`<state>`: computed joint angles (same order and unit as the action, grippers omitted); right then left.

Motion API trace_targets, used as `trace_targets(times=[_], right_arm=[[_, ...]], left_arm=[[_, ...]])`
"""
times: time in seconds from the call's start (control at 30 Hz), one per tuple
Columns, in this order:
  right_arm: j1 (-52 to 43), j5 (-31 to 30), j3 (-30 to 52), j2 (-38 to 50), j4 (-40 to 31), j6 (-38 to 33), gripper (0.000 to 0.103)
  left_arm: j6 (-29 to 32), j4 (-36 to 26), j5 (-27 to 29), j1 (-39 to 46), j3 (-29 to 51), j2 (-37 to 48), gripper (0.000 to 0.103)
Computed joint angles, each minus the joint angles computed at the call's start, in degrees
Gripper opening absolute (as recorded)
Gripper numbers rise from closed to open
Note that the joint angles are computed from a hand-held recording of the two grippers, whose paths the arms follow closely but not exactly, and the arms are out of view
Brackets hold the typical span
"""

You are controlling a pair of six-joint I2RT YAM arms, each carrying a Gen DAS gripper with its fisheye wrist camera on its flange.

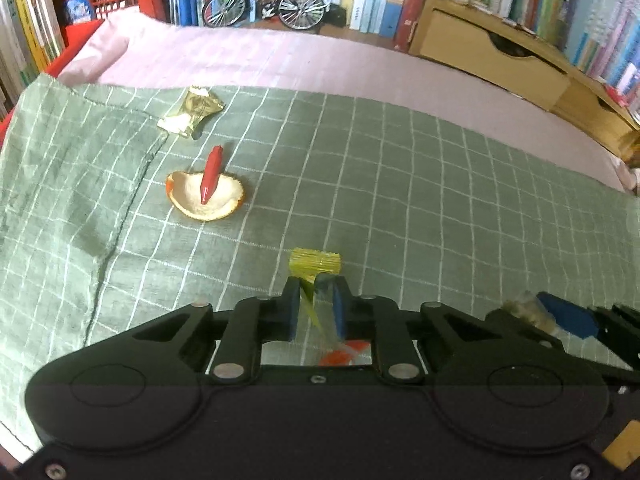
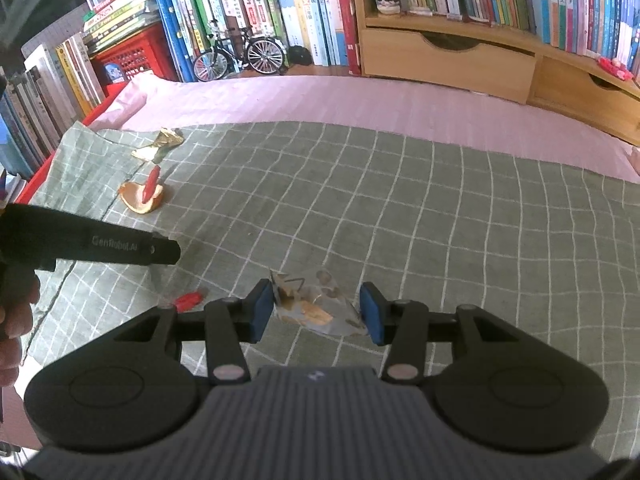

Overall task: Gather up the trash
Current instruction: 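Grasp the clear wrapper with the right tool while the left tool grasps the yellow wrapper, then carry the clear wrapper and yellow wrapper over the black trash bin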

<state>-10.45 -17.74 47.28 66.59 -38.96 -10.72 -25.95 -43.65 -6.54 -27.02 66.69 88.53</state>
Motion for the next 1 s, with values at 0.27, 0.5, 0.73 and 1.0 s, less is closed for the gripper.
trace_targets(times=[0.27,0.5,0.73,1.0], right_arm=[[2.16,3.02,-0.82,-8.98,-5.7,3.74,0.052],[8.7,7.11,-1.56,-20.22,-13.23,9.15,0.05],[21.81,15.84,0.44,-30.19,-22.31,18.53,0.05],[51.88,34.89,4.82,-33.8,-31.77,39.28,0.049]], left_arm=[[1.22,-1.59,0.38,-1.46,-4.98,-10.7,0.008],[1.58,-6.68,-0.26,-2.43,-11.46,-25.52,0.006],[-0.17,-16.47,-2.28,-4.16,-14.1,-40.29,0.005],[-7.37,-30.71,-8.23,-10.73,-12.39,-53.75,0.005]])
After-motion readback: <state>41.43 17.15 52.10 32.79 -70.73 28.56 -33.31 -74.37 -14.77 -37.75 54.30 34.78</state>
